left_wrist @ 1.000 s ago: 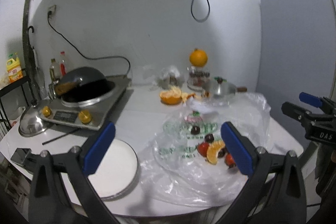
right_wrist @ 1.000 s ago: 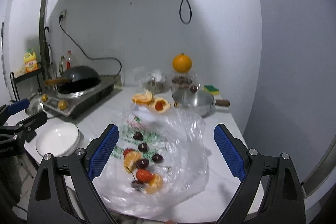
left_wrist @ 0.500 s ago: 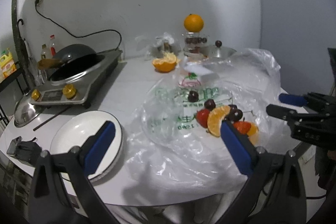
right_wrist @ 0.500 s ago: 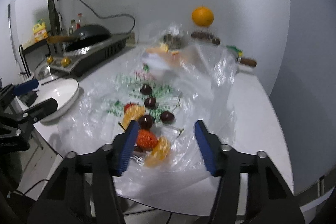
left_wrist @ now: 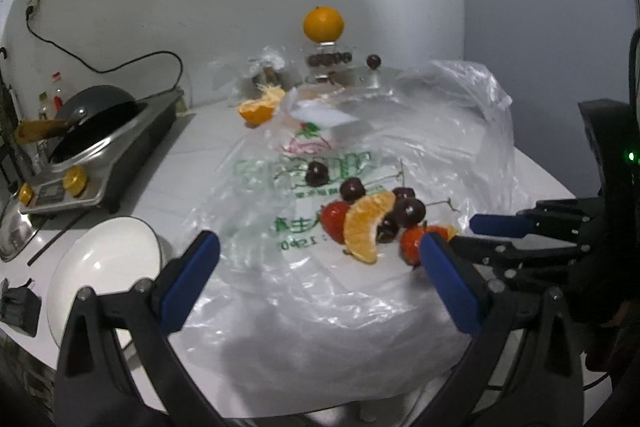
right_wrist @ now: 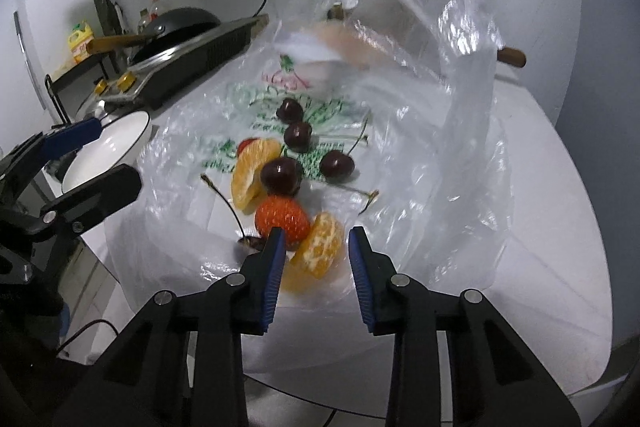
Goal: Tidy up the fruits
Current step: 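Move both tools toward the fruit on the plastic bag, then grasp a dark cherry with the left tool while the right tool grasps an orange segment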
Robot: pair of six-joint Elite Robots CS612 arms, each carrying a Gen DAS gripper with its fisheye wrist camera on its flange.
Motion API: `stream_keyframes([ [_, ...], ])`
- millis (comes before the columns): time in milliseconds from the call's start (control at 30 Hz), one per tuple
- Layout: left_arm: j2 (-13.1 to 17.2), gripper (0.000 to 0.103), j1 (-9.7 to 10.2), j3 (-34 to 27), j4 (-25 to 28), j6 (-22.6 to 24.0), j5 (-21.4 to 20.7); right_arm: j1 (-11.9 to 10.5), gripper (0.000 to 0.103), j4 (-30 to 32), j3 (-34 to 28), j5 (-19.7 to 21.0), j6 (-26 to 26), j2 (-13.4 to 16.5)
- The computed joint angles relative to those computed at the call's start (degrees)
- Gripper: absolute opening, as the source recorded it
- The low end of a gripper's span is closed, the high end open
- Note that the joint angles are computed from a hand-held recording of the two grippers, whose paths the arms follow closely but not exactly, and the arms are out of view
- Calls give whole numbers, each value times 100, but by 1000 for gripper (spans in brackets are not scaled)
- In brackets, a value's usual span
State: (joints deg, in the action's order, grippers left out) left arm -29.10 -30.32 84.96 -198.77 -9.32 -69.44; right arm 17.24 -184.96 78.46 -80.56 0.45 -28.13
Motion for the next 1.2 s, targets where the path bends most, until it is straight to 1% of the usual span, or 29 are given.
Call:
stream_keyframes([
  [167, 42, 101, 4, -91, 40, 69, -83, -17, 35, 264, -65, 90, -23, 39],
  [267, 80, 101, 2, -169, 47, 209, -157, -26, 35, 278, -68, 139, -55, 49],
  [333, 118, 101, 10, -251, 163, 300, -288, -29, 34, 323, -87, 163, -103, 63],
  [367, 132, 101, 6, -274, 198, 323, -315, -20, 35, 324, -106, 143, -187, 74],
  [500, 125, 101, 3, -287, 327, 336, -451, -23, 34, 318, -171, 196, -230, 113],
  [533, 118, 101, 1, -279, 345, 354, -457, -30, 32, 297, -179, 231, -243, 123],
  [667, 132, 101, -7, -317, 522, 459, -561, -104, 28, 188, -115, 489, -172, 110],
  [767, 177, 101, -37, -397, 625, 595, -644, -132, 28, -40, 29, 435, -113, 50],
  [933, 237, 101, -54, -545, 803, 662, -770, -186, 27, -273, 226, 389, 18, -25],
  [1000, 264, 101, -38, -627, 959, 580, -829, -198, 27, -338, 266, 372, 82, -32],
  [1067, 277, 101, 9, -720, 1224, 316, -975, -214, 27, -405, 298, 397, 168, -36],
  [1133, 289, 100, 45, -773, 1313, 142, -1118, -227, 27, -431, 314, 426, 190, -35],
  [1200, 308, 89, 49, -820, 1371, 118, -1166, -232, 27, -405, 303, 455, 157, -24],
])
